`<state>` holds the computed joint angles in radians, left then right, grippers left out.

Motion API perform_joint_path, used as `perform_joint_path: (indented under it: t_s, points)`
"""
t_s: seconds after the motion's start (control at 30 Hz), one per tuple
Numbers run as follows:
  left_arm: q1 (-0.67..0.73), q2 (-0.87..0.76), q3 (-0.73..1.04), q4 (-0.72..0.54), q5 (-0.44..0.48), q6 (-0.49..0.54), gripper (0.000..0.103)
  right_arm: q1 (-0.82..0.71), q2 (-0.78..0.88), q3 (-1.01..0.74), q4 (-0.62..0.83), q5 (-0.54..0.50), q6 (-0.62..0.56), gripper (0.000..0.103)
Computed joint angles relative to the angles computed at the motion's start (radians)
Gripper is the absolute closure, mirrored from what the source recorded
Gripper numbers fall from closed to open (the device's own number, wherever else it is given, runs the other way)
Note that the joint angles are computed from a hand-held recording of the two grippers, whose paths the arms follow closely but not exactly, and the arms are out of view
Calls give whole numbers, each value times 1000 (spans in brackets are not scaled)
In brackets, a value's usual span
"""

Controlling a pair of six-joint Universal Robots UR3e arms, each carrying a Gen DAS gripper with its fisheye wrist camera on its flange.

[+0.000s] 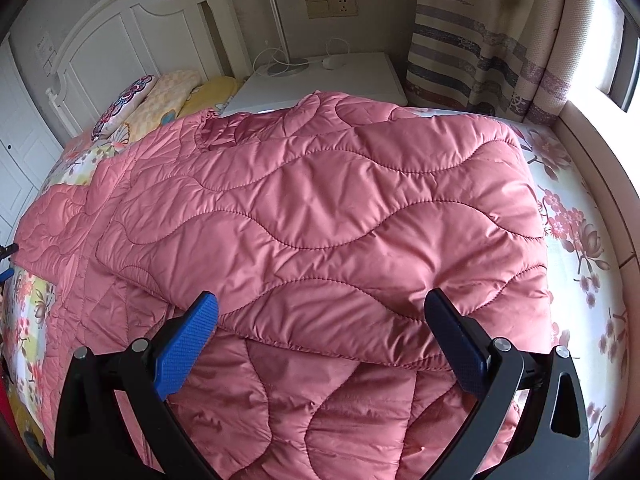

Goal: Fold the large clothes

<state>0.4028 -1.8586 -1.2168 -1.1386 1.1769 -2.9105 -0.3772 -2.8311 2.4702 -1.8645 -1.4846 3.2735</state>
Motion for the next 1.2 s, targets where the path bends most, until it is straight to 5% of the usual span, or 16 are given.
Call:
perform_joint_path:
  t_s: [0.2, 0.37, 0.53, 1.0, 1.2]
  points:
    - [-38, -114, 130, -24, -1, 2, 4, -41, -40, 2, 33, 19, -42, 4]
    - [-26, -148, 167, -32, -56, 31, 5, 80, 85, 38, -141, -62, 33, 4]
    - [-4, -181, 210, -44, -106, 25, 22, 259, 307, 38, -343, -187, 137, 4]
    - [0, -223, 251, -15, -98, 1, 83, 515, 603, -51, -579, -330, 233, 4]
    - [11, -207, 218, 17, -120, 0, 89, 555, 657, -75, -601, -358, 259, 4]
